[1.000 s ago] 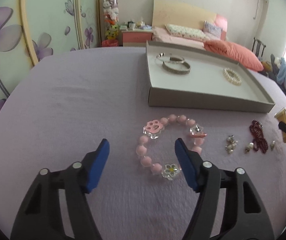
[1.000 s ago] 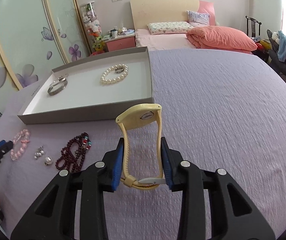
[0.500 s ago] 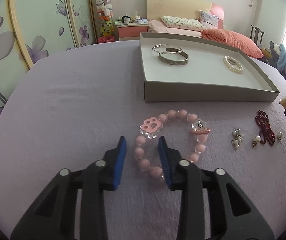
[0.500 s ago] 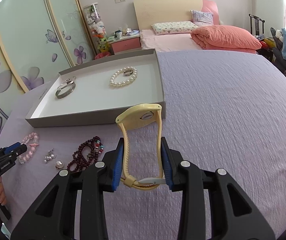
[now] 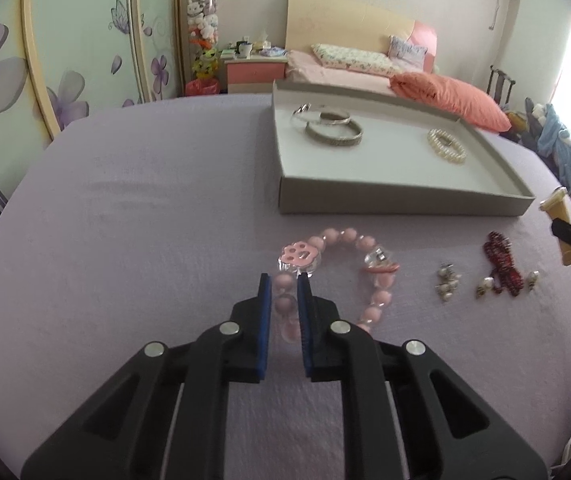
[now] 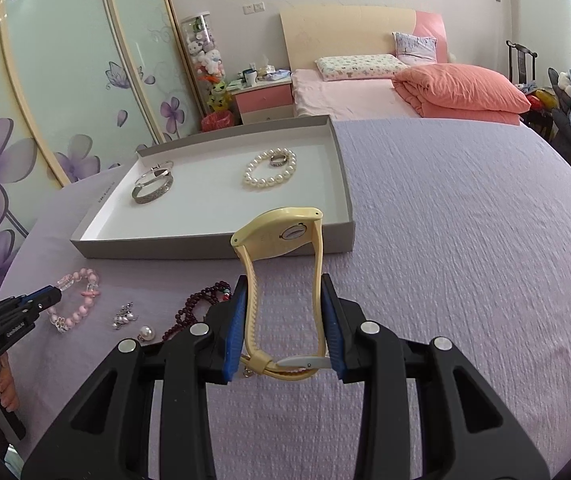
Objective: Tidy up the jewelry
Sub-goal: 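Grasp the pink bead bracelet with the left tool while the right tool holds the watch, then carry the watch and pink bracelet into the tray and release both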
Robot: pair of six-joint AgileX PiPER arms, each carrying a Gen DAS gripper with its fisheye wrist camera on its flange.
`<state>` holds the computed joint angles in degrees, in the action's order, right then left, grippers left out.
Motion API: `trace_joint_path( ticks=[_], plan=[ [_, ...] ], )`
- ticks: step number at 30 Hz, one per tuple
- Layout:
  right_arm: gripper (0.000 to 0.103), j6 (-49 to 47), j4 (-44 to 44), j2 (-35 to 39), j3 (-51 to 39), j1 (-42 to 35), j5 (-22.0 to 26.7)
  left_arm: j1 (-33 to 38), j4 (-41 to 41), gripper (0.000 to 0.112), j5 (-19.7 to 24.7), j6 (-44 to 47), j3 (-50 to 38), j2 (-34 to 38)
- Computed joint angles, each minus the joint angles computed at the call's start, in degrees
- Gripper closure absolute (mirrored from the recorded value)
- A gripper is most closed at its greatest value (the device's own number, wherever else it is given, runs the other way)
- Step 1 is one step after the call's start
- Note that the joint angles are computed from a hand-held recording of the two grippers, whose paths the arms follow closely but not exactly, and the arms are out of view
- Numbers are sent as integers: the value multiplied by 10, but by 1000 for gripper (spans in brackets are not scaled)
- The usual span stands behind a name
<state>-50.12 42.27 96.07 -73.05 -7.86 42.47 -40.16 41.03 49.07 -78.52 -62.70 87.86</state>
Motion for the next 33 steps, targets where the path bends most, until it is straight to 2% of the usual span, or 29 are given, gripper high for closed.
trace_joint_path(
  ticks=[10, 18, 33],
  plan=[
    [67, -6, 3, -8, -1, 1, 5, -46, 50, 99, 24, -25, -26, -55],
    [67, -20, 18, -20, 5, 5, 14, -68, 72, 99, 55, -26, -58, -65],
    [67, -33, 30, -27, 5, 7, 25, -68, 80, 99, 53, -22, -78, -69]
  ],
)
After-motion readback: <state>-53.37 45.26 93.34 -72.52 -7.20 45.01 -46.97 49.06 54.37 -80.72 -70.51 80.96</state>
